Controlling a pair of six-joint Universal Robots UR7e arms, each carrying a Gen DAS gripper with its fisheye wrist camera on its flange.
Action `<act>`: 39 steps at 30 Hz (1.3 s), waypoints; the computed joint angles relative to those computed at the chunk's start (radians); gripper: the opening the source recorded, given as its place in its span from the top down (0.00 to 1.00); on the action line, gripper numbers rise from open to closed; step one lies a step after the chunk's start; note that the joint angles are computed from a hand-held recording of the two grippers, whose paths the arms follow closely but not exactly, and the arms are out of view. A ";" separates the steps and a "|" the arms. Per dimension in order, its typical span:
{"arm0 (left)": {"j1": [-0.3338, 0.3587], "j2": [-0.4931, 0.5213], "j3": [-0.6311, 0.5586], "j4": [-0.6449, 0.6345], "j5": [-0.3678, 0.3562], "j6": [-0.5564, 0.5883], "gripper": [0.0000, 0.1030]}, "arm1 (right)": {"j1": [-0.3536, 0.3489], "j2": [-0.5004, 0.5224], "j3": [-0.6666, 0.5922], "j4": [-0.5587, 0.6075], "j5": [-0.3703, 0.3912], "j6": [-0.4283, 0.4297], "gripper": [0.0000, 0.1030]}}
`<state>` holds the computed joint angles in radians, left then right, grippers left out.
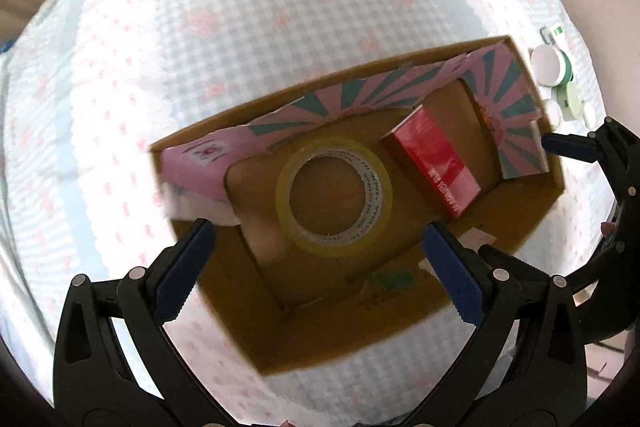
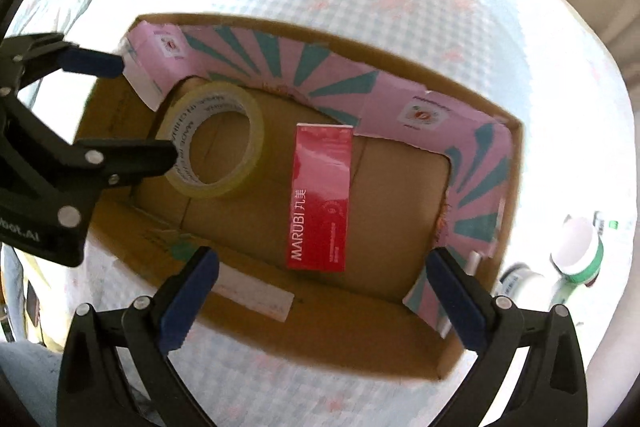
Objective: Organize rigid objects
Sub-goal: 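Lift both tools away from the box back toward the remaining items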
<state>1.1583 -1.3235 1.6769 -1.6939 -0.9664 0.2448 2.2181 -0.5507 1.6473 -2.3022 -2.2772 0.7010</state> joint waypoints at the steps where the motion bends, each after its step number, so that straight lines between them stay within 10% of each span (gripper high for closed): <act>1: -0.006 -0.016 0.003 0.000 -0.002 -0.001 0.00 | 0.014 -0.005 -0.003 0.019 -0.005 0.016 0.00; 15: -0.149 -0.258 0.013 0.019 -0.017 -0.062 0.00 | 0.189 -0.095 -0.137 0.302 -0.075 0.250 0.00; 29: -0.396 -0.412 0.108 0.053 -0.067 -0.260 0.00 | 0.298 -0.314 -0.005 0.448 -0.154 0.593 0.00; 39: -0.675 -0.402 0.292 -0.019 -0.014 -0.681 0.00 | 0.284 -0.669 0.304 0.408 -0.210 0.516 0.00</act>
<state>0.4836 -1.7258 1.9685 -1.7129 -0.9807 -0.4361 2.5023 -1.2194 1.9512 -1.8946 -2.4871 1.2175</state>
